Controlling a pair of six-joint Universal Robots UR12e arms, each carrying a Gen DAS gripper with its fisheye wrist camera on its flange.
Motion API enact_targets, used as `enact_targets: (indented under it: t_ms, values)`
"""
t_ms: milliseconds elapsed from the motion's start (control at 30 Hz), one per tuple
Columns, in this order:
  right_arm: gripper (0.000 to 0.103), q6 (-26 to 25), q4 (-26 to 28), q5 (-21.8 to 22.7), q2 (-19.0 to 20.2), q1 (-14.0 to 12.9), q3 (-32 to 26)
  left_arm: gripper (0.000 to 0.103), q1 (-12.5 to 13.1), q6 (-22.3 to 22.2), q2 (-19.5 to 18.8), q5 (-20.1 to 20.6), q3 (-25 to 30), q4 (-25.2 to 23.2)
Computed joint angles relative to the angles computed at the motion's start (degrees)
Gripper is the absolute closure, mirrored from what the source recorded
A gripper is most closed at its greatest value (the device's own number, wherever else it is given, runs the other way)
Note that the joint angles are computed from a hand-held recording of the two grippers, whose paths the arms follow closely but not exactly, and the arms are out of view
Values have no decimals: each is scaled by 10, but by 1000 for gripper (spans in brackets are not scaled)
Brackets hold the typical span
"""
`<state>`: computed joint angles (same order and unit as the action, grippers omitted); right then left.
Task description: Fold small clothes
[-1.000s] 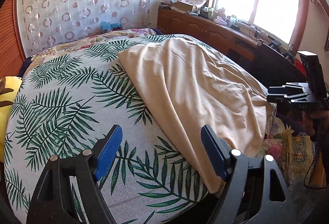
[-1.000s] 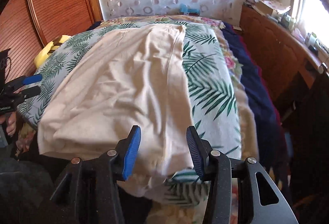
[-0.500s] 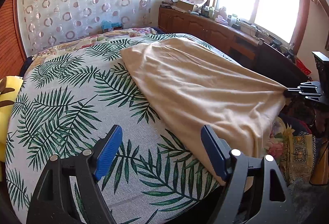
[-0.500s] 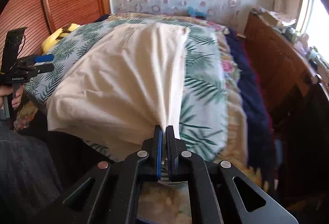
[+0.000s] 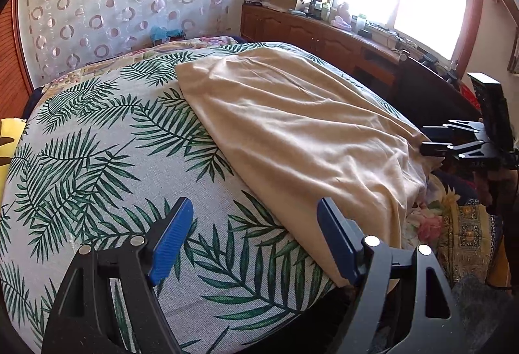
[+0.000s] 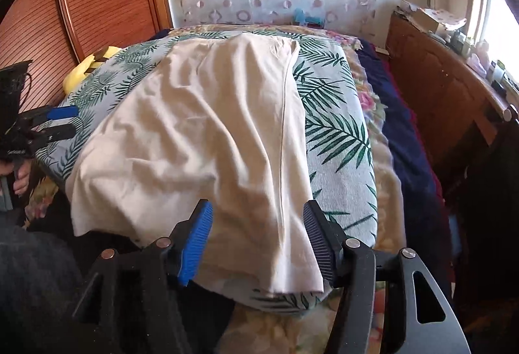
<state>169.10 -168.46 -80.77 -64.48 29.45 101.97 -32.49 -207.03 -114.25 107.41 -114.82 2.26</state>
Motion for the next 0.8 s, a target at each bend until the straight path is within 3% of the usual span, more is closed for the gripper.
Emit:
enact_targets:
  t_ms: [133, 500, 567, 667, 800]
  values:
    - [43, 7, -9, -20, 13, 7, -6, 24, -4, 4, -1, 3, 3, -8]
    - [42, 1, -3, -16, 20, 14, -9, 24, -15, 6, -5, -25, 4, -14]
    - [42, -6, -4, -13, 19, 15, -7, 30, -17, 4, -5, -37, 3, -14]
    - [53, -15, -5, -11, 19, 17, -6, 33, -16, 6, -8, -74, 3, -15]
    - [85, -15, -8, -6, 18, 14, -5, 39, -22, 26, -14, -86, 11, -11]
